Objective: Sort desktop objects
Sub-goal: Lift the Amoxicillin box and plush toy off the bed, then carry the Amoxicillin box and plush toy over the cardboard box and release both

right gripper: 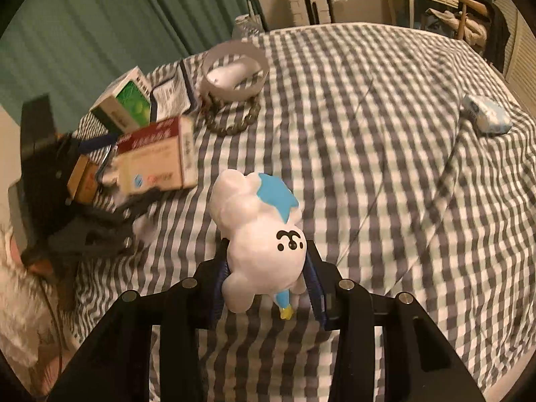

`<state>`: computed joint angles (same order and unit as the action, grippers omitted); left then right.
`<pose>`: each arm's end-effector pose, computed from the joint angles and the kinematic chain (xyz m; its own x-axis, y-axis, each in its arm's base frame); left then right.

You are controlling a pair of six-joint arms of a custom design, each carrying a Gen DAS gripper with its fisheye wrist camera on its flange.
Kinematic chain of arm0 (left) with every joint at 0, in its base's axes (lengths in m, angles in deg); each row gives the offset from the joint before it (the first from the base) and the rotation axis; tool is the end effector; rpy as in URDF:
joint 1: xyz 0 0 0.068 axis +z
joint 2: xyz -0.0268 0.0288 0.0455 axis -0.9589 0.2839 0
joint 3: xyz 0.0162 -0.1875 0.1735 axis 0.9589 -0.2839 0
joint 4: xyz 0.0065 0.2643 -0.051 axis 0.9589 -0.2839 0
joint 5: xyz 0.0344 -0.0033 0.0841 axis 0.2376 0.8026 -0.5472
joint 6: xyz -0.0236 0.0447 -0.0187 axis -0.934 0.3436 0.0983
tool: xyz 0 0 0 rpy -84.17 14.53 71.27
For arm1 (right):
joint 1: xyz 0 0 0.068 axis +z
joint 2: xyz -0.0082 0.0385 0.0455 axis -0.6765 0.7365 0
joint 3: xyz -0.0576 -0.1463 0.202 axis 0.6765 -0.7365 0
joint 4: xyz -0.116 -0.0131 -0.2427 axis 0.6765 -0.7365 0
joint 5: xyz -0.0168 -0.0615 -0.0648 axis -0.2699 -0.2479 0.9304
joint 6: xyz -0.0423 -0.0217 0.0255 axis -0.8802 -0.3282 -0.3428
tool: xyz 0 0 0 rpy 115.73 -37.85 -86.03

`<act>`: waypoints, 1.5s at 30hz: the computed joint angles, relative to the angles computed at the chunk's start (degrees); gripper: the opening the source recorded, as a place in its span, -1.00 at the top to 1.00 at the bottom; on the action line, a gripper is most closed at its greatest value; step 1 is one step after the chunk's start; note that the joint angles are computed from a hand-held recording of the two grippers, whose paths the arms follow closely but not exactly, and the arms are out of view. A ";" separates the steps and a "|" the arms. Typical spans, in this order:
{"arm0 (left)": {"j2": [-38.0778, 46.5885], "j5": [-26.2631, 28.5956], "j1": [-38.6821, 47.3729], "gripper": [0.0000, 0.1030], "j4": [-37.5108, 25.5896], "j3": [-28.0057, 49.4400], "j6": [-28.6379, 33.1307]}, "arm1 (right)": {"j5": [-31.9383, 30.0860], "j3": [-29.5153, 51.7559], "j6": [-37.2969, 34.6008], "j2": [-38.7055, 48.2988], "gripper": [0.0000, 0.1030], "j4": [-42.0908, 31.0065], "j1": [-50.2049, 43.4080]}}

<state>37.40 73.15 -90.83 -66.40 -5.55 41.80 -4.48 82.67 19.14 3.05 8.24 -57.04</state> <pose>0.1972 -0.0549 0.0600 -0.6223 0.5978 -0.5053 0.4726 0.8016 0.3663 0.1456 -0.0219 0.0861 -0.8798 -0.1252 -0.4585 -0.2615 0.9330 0.2471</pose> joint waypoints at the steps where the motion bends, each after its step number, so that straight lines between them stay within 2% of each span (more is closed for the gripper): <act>1: 1.46 0.09 -0.24 -1.00 -0.27 0.85 0.63 | 0.18 0.12 0.38 0.64 0.21 0.60 0.50; 4: 5.20 0.39 -0.47 -1.00 -2.49 3.13 1.78 | -0.18 0.15 0.35 0.88 0.21 0.79 0.29; 8: 7.85 1.14 0.31 -0.99 -1.46 4.01 2.23 | -0.55 0.89 1.07 5.03 0.21 3.60 0.22; 12: 6.16 3.96 2.47 -0.94 -3.82 4.54 -0.08 | -0.85 1.27 1.59 5.74 0.21 3.92 0.16; 15: 1.50 5.22 2.68 -0.87 -6.62 3.21 -2.85 | -1.08 0.95 1.92 4.07 0.21 3.02 0.45; 16: -0.68 5.85 2.65 -0.81 -8.45 2.82 -4.20 | -1.22 0.76 2.06 2.88 0.21 2.26 0.51; 17: -3.46 6.19 1.76 -0.30 -10.66 2.34 -6.21 | -1.39 0.49 2.00 1.72 0.21 1.49 0.39; 18: -5.72 6.58 1.47 -0.07 -13.27 2.05 -7.69 | -1.57 0.41 1.83 0.63 0.21 0.44 0.20; 19: -8.17 6.00 0.39 0.02 -16.12 1.43 -9.91 | -1.81 0.20 1.65 -0.85 0.21 -0.81 -0.09; 21: -8.26 4.58 -1.43 0.02 -18.38 1.46 -12.19 | -2.72 -0.16 0.86 -3.90 0.21 -3.85 -1.44; 24: -7.96 -0.44 -4.39 -0.01 -15.55 -0.33 -14.01 | -4.56 -0.36 -1.53 -9.14 0.21 -9.61 -4.64; 25: -8.14 0.00 -4.13 -0.18 -15.27 -0.43 -14.78 | -5.26 -0.26 -2.41 -10.43 0.21 -11.25 -5.77; 26: -8.48 0.21 -3.82 -0.49 -15.26 -0.54 -14.92 | -5.78 -0.14 -2.98 -11.03 0.21 -12.14 -6.59; 28: -9.49 -2.02 -5.23 -0.78 -14.30 -0.91 -15.57 | -6.82 0.18 -3.75 -11.46 0.21 -13.30 -7.91; 30: -9.85 -3.12 -6.60 -0.79 -14.08 -0.40 -12.75 | -7.07 0.37 -3.65 -10.69 0.21 -12.89 -8.14; 35: 4.57 -6.28 -5.80 -0.81 -14.12 8.54 -2.41 | -6.93 0.60 -3.45 -5.24 0.21 -8.94 -7.26; 37: 8.52 -4.05 -3.24 -0.88 -13.43 11.16 -1.27 | -7.01 0.84 -3.07 -1.91 0.21 -6.28 -6.89; 41: 16.77 5.77 3.69 -0.91 -15.72 17.12 -2.23 | -6.63 1.48 -2.25 3.95 0.21 -1.58 -6.48; 43: 18.34 9.27 5.77 -0.91 -15.68 18.08 -3.48 | -6.16 1.92 -1.54 6.60 0.21 0.51 -6.04; 45: 18.00 12.04 7.38 -0.82 -15.43 17.68 -4.98 | -5.82 2.04 -1.37 8.00 0.21 1.71 -5.86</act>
<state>55.40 85.19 -83.45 -81.84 12.12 36.82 -10.29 84.71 17.77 11.05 9.95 -62.90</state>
